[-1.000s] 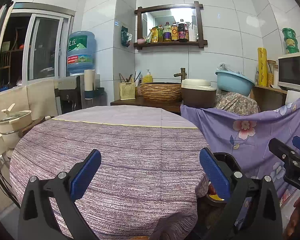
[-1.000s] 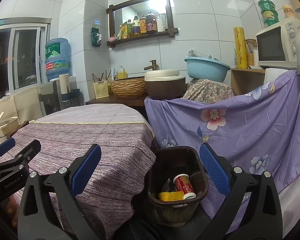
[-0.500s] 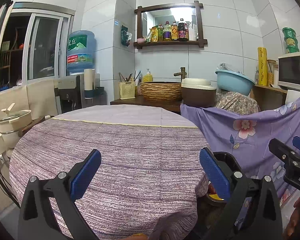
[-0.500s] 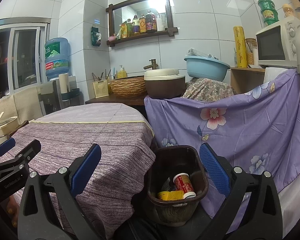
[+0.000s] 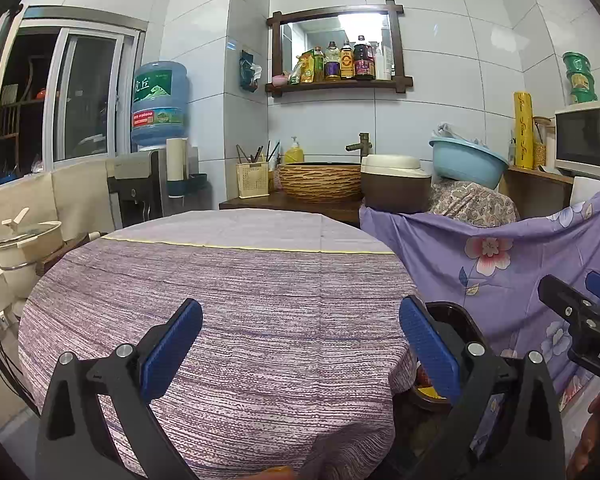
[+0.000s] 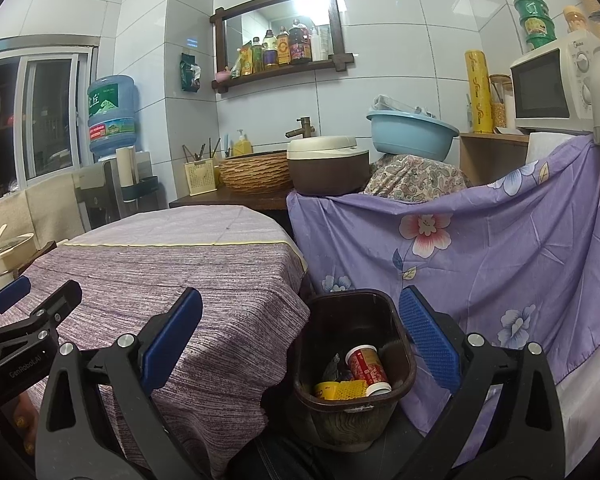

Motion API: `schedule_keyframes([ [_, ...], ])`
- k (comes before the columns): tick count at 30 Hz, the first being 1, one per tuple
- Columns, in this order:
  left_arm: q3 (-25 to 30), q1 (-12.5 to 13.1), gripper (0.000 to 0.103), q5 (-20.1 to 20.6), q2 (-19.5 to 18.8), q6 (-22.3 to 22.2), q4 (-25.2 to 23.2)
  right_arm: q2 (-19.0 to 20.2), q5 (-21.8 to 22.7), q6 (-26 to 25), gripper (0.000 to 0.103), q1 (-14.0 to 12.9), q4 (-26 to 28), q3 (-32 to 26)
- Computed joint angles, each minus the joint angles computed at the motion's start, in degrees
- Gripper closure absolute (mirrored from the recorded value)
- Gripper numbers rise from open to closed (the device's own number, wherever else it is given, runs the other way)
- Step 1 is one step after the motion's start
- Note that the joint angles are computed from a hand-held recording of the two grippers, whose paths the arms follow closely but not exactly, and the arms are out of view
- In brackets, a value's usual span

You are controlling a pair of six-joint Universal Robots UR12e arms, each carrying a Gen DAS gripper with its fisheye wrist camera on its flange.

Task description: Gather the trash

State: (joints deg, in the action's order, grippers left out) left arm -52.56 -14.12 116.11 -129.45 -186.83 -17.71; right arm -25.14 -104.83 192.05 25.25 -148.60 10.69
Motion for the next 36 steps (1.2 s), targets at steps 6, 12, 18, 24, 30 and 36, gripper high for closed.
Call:
schedule_keyframes([
  [6,-0.06,0.04,0.005,-0.01,0.02,0.05,0.10,-0.04,-0.11,0.16,0.006,0.02,0.10,-0.01],
  [12,-0.03,0.07,0.005,-0.08,0.05,0.21,-0.03,-0.19,-0.25,0.13,0.006,0.03,-0.12,0.29],
  [18,0.12,0.09,0.005,0.06,-0.01,0.39,-0.04,-0.42,-0.18,0.19,0.006,0.02,-0.29,0.75],
  [24,0.23,0.11,0.005,0.01,-0.08,0.39,-0.08,-0.34,-0.20,0.02,0.006,0.00,-0.31,0.68],
  [30,-0.04,0.26,0.005,-0.70,0.05,0.36,0.05,0.00,-0.20,0.13,0.006,0.00,0.21,-0.07],
  [36,0.08,0.18,0.005,-0.51,-0.06,0.62,0.13,0.28,-0.24,0.21,0.006,0.02,0.55,-0.61],
])
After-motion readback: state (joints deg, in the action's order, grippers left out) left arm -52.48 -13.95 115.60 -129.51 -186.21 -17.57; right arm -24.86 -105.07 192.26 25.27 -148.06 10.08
